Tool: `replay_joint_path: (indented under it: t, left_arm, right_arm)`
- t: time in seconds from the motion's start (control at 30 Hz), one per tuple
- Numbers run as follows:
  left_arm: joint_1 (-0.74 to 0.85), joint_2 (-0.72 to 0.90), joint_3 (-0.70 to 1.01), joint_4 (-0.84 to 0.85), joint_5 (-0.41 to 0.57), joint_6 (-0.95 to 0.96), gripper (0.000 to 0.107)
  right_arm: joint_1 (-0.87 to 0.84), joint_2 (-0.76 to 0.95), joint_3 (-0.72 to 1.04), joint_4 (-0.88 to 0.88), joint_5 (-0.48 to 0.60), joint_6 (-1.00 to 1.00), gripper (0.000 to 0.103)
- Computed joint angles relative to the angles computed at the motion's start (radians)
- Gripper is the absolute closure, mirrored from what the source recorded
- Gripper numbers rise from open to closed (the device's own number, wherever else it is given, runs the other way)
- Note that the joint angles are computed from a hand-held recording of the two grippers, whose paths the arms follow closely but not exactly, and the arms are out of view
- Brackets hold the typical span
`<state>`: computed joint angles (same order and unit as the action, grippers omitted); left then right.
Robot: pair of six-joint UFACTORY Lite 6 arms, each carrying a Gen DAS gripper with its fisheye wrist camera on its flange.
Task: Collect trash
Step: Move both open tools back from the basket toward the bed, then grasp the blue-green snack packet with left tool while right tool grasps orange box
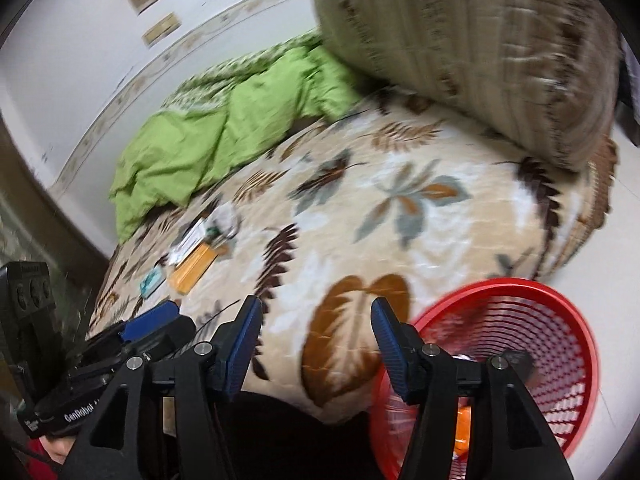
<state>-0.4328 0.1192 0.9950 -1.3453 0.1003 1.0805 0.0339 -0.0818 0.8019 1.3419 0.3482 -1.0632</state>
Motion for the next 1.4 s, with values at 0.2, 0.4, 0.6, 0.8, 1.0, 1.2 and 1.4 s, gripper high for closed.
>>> replay_joint_path:
  t: [0.2, 0.4, 0.6, 0.8, 1.0, 1.2, 1.4]
  left_arm:
    - [0.231, -0.084, -0.114, -0.168, 0.051, 0.205, 0.046]
    - [0.466, -0.072, -0.124, -0.141, 0.107, 0.253, 0.043]
    - [0.69, 0.068, 0.008, -0.013, 0.152, 0.211, 0.039]
    - [0.814, 0.296, 0.282, 0.169, 0.182, 0.065, 0.037]
    - [0.856, 0.702, 0.797, 0.5, 0.283, -0.258, 0.037]
    - [0.901, 1.122, 1.384, 0.601, 0.532, -0.564, 0.037]
    - [0.83, 0.945, 1.078, 0.497, 0.482, -0.251, 0.037]
  right_arm:
    - [0.158, 0.166, 0.149, 0.016, -0.029, 0.013, 0.041]
    - [0.311, 0.337, 0.349, -0.119, -0.05, 0.164, 0.04]
    - [0.432, 0.522, 0.569, -0.265, -0.063, 0.314, 0.035]
    - [0.491, 0.715, 0.765, -0.353, -0.035, 0.424, 0.035]
    - [0.49, 0.797, 0.802, -0.352, -0.007, 0.432, 0.035]
    - [0.468, 0.786, 0.769, -0.203, 0.003, 0.301, 0.035]
    - [0.458, 0.792, 0.77, -0.146, 0.02, 0.252, 0.035]
